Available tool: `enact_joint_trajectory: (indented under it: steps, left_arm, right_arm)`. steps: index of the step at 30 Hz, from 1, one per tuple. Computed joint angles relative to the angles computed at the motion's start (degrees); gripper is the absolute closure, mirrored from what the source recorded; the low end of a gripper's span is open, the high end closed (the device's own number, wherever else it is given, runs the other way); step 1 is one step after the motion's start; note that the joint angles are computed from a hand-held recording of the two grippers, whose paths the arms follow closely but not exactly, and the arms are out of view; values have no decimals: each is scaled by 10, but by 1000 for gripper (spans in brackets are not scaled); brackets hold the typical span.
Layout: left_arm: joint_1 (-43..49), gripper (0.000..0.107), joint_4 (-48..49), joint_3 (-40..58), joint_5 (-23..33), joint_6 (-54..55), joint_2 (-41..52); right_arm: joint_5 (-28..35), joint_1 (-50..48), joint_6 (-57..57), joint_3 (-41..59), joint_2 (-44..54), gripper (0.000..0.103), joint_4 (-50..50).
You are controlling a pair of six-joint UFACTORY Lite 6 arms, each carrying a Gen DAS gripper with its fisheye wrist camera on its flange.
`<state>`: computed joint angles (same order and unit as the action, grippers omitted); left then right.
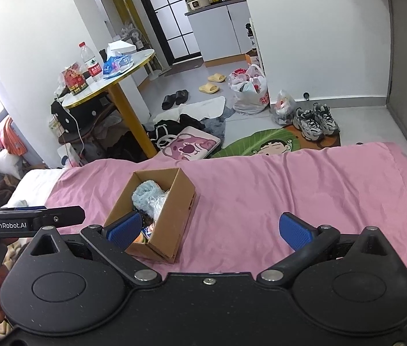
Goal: Organize soft objects
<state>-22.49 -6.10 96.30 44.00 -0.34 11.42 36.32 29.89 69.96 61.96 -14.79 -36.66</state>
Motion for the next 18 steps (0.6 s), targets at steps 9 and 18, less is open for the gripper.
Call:
enact_joint_trajectory:
  steps: [9,18]
  left_arm:
    - [6,4,14,-36,-6,12,-19]
    - [7,4,22,-67,-19,12,-31]
  right_arm:
    - [24,28,6,18,19,0,-2]
    - [33,49,14,23,35,0,-3]
